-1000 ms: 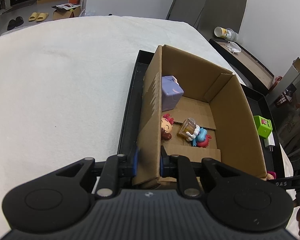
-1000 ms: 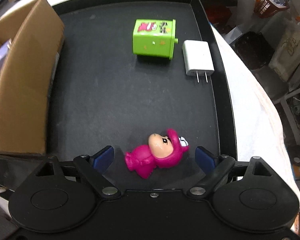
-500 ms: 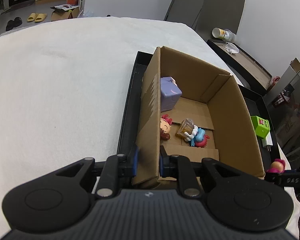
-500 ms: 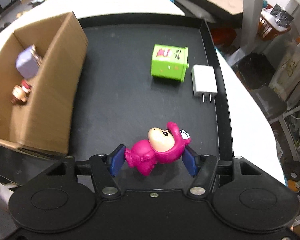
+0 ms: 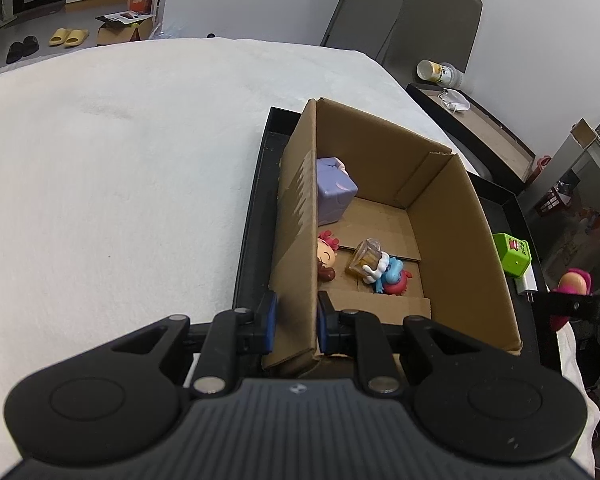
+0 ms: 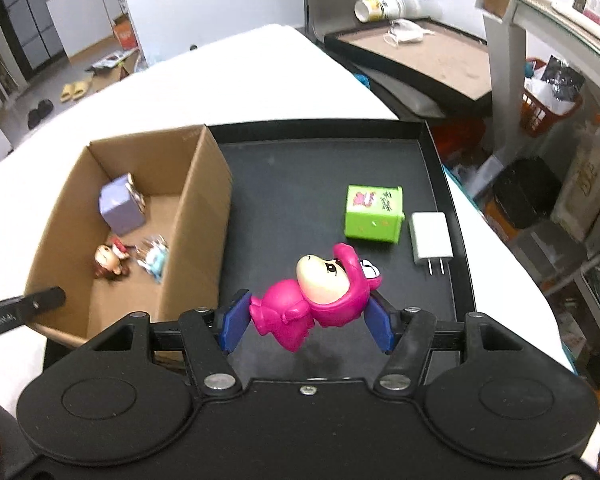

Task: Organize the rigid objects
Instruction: 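Carry the pink monkey with the right gripper into the box and release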

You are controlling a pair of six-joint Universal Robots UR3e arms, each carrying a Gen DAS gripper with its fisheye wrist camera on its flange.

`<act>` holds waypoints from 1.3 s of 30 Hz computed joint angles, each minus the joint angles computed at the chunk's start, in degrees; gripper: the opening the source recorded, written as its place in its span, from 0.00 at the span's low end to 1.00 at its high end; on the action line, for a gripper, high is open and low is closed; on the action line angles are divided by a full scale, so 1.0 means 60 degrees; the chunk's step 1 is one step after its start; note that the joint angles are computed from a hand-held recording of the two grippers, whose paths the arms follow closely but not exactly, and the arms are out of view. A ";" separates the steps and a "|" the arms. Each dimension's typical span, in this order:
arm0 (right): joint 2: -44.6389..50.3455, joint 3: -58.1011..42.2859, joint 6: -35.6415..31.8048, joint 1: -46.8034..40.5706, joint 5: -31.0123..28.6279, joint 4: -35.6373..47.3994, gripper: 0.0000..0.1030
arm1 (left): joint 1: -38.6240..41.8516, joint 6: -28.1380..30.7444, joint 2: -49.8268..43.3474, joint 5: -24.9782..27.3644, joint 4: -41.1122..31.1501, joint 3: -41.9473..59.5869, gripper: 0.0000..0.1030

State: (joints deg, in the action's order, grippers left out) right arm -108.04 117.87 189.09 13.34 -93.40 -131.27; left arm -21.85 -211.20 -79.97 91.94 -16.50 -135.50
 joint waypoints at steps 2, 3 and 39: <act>0.0020 -0.0018 0.0095 0.0038 0.0005 -0.0119 0.58 | -0.0012 0.0032 0.0019 0.0012 0.0033 -0.0029 0.18; -0.0012 -0.0060 0.0164 0.0042 0.0062 -0.0119 0.58 | -0.0033 0.0045 0.0025 0.0028 0.0056 -0.0036 0.18; 0.3909 -0.3008 0.0102 0.2412 0.0078 -0.2016 0.58 | 0.0808 0.0512 0.0464 -0.1058 0.1018 -0.1033 0.19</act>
State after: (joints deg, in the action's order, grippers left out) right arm -84.58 99.82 189.71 27.81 -92.93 -143.36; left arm -17.00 -208.13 -77.19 85.59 -10.40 -141.70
